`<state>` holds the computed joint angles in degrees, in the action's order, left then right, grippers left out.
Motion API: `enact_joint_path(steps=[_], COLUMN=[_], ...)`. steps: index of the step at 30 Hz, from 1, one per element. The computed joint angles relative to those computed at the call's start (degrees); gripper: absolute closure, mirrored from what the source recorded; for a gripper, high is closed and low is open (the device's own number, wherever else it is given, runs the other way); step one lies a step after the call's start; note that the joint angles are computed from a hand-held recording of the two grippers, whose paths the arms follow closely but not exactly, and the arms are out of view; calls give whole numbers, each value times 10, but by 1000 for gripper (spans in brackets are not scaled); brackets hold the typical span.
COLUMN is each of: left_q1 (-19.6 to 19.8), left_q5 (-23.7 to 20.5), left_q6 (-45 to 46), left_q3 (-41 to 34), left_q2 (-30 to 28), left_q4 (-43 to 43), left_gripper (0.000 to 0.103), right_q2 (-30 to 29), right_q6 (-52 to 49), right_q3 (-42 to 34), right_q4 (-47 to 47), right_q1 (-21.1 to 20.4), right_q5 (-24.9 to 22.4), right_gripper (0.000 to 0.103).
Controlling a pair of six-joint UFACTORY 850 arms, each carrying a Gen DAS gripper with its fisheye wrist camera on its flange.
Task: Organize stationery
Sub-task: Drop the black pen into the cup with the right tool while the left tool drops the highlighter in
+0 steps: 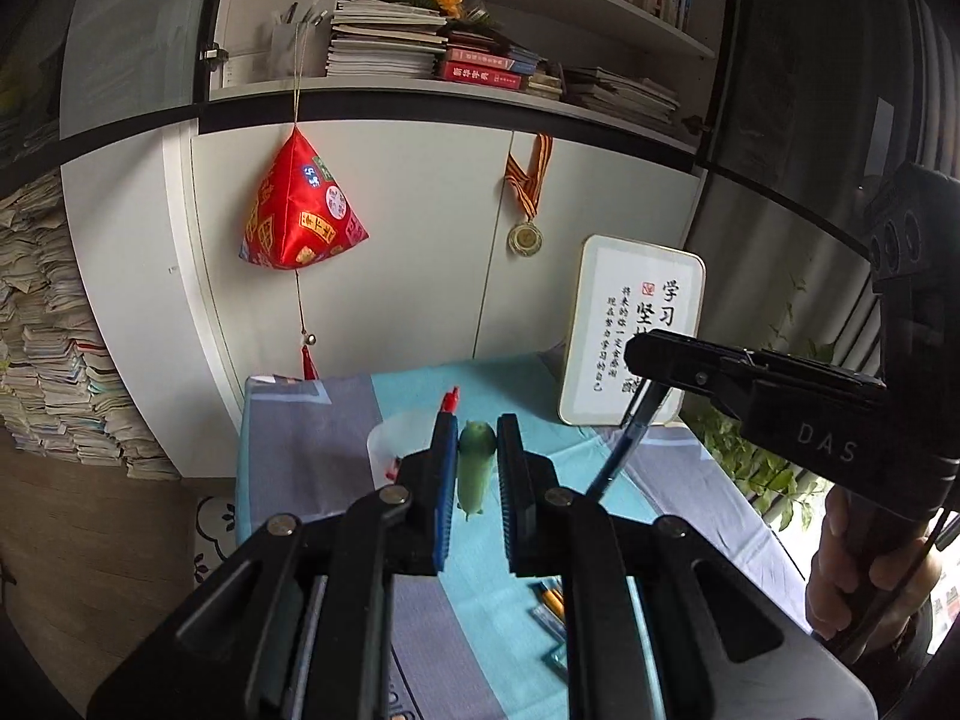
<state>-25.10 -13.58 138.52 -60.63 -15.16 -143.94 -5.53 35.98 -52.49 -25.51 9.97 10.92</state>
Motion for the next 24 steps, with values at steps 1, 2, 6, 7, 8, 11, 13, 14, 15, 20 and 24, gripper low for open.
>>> enact_joint_path(steps=[1,2,6,7,8,11,13,14,15,20,24], left_q1=[4,8,19,20,20,23,20,18,17,21,19], left_q5=[0,-1,7,6,14,15,17,20,23,24,34], left_q6=[-7,-37,-77,-52,-17,-38,-11,2,3,-126,-50], left_q3=[-14,-28,-85,-94,-103,-120,-126,-129,-133,-153,-153], left_q2=[-13,-27,-87,-99,-110,-137,-149,-156,-163,-185,-182], left_q4=[2,25,54,32,-7,8,-12,-20,-20,103,36], left_gripper=[92,92,92,92,92,92,92,92,92,92,92], right_q2=[-13,-28,-74,-86,-97,-126,-143,-151,-157,-175,-155], right_q6=[10,5,-88,-105,-116,-90,-49,-61,-68,-22,-66], right_q3=[-15,-31,-76,-86,-95,-112,-118,-120,-120,-124,-118], right_q4=[-12,-9,92,113,126,110,76,92,99,67,116], right_q1=[0,1,6,7,7,6,2,2,3,-2,-3], right_q5=[5,8,18,19,17,20,28,35,42,58,75], right_gripper=[91,91,91,91,91,91,91,91,91,91,91])
